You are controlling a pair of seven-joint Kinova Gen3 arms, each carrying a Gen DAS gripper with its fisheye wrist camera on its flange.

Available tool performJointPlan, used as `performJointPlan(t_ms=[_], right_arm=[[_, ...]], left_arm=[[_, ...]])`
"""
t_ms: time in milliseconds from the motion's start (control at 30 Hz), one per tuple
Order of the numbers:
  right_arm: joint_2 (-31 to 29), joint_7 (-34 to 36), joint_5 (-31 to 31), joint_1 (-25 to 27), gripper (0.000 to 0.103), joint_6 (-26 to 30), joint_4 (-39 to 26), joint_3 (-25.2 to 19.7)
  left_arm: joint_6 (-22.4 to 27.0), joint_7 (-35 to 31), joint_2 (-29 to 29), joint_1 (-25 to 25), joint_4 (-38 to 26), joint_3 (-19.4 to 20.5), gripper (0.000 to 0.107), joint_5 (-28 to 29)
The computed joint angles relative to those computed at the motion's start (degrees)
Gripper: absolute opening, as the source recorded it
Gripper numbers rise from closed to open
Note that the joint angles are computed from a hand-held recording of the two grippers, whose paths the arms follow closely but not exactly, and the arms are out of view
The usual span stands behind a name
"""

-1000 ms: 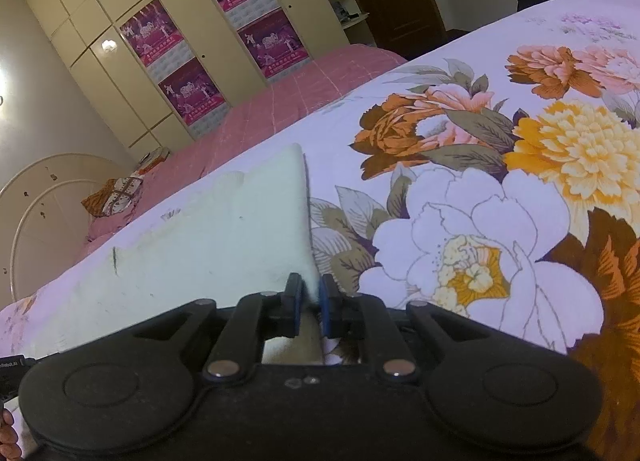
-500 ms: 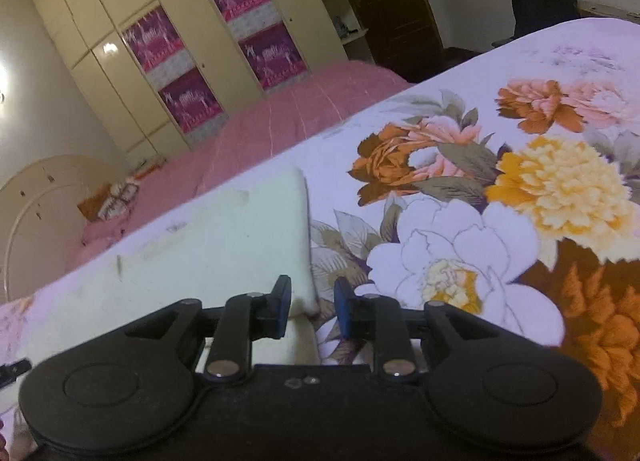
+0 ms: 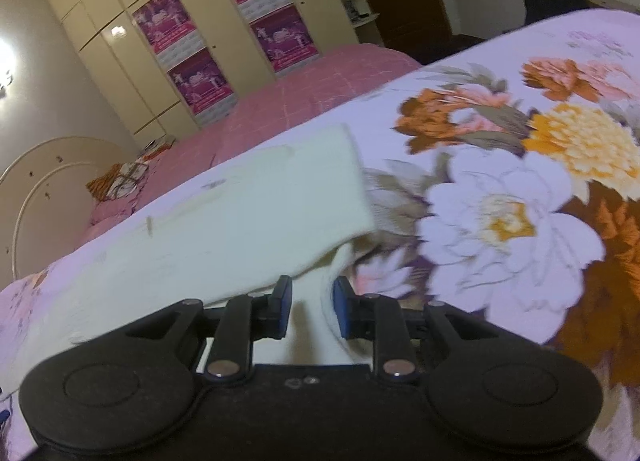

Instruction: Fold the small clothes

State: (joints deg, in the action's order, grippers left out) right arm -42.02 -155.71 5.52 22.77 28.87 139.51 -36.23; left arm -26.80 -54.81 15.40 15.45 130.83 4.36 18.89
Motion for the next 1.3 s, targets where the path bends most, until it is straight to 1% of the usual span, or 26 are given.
performJointPlan(t_ms=[33, 67, 100, 133, 200, 267, 300, 333, 400, 467, 567, 667, 767, 900, 1000, 1100, 1200, 1267, 1300], right_arm=[[0.4, -0.1, 0.0, 0.4, 0.024, 0.3, -0.7, -0.9], [0.8, -0.2, 0.0, 0.9, 0.024, 0.6, -1.4, -1.8], [1.1, -0.4, 0.1, 1.3, 0.024, 0.9, -1.9, -2.4], [1.3, -0.6, 0.2, 1.7, 0.025, 1.4, -2.6, -3.0], [1.6, -0.9, 0.6, 2.2, 0.025, 2.3, -3.5, -4.0], [1.8, -1.4, 0.9, 2.5, 0.025, 3.3, -4.3, -4.7], [1.9, -1.5, 1.1, 2.5, 0.025, 3.8, -4.7, -4.9], [2.0, -1.7, 1.3, 2.6, 0.025, 4.1, -4.9, -5.1], [2.1, -2.2, 1.7, 2.7, 0.025, 4.8, -5.4, -5.3], [1.6, -2.5, 2.0, 2.2, 0.024, 4.9, -5.6, -5.1], [0.7, -2.6, 2.5, 2.0, 0.024, 5.1, -6.0, -5.3], [0.2, -2.3, 2.7, 1.5, 0.024, 4.4, -5.5, -4.3], [-0.2, -1.9, 2.5, 0.8, 0.024, 2.9, -4.4, -2.7], [-1.3, -1.0, 1.7, -0.6, 0.024, 1.5, -2.5, 0.0], [-3.1, 0.3, 1.3, -2.1, 0.024, 1.9, -0.9, 3.0], [-5.6, 2.4, 0.9, -4.2, 0.024, 3.5, 0.7, 7.9], [-8.0, 5.0, 0.7, -6.0, 0.024, 5.0, 1.9, 12.5], [-9.6, 6.8, 0.5, -6.9, 0.024, 5.7, 2.6, 15.2], [-10.3, 7.8, 0.4, -7.4, 0.024, 6.0, 2.7, 16.6]], left_arm=[[-1.6, 2.3, 1.5, -2.7, -0.2, 1.6, 0.044, -1.4], [-2.6, 4.7, 2.8, -5.3, -0.5, 3.4, 0.034, -2.7], [-3.4, 7.0, 3.8, -7.4, -0.8, 4.6, 0.027, -4.2], [-3.7, 9.3, 4.5, -8.4, -1.1, 5.0, 0.024, -5.7], [-3.4, 13.2, 6.1, -9.2, -2.8, 3.7, 0.020, -9.7], [-1.7, 13.5, 7.3, -8.8, -5.3, 2.4, 0.019, -10.9], [0.1, 13.1, 7.6, -8.3, -6.9, 1.9, 0.010, -11.0], [1.4, 11.9, 7.8, -8.1, -8.0, 1.8, 0.003, -10.4], [1.3, 11.5, 7.9, -7.8, -9.6, 2.0, 0.003, -11.8], [0.2, 9.0, 7.4, -6.4, -10.7, 2.0, 0.003, -13.6], [-0.3, 7.7, 7.4, -5.9, -13.5, 4.8, 0.003, -18.0], [3.0, 6.7, 7.8, -4.6, -18.5, 8.4, 0.003, -23.2], [9.2, 3.4, 9.3, -0.1, -25.4, 10.0, 0.003, -24.7], [17.1, -2.7, 13.4, 7.5, -35.5, 10.5, 0.003, -24.3], [21.9, -7.3, 16.5, 14.0, -41.9, 9.2, 0.003, -22.9], [27.6, -10.9, 19.8, 19.9, -49.1, 7.3, 0.003, -22.0], [34.0, -13.1, 22.1, 25.4, -55.8, 4.9, 0.003, -20.8], [38.6, -13.3, 23.6, 29.2, -60.0, 2.4, 0.003, -20.7], [41.0, -13.6, 25.0, 30.2, -62.6, 2.1, 0.003, -20.8]])
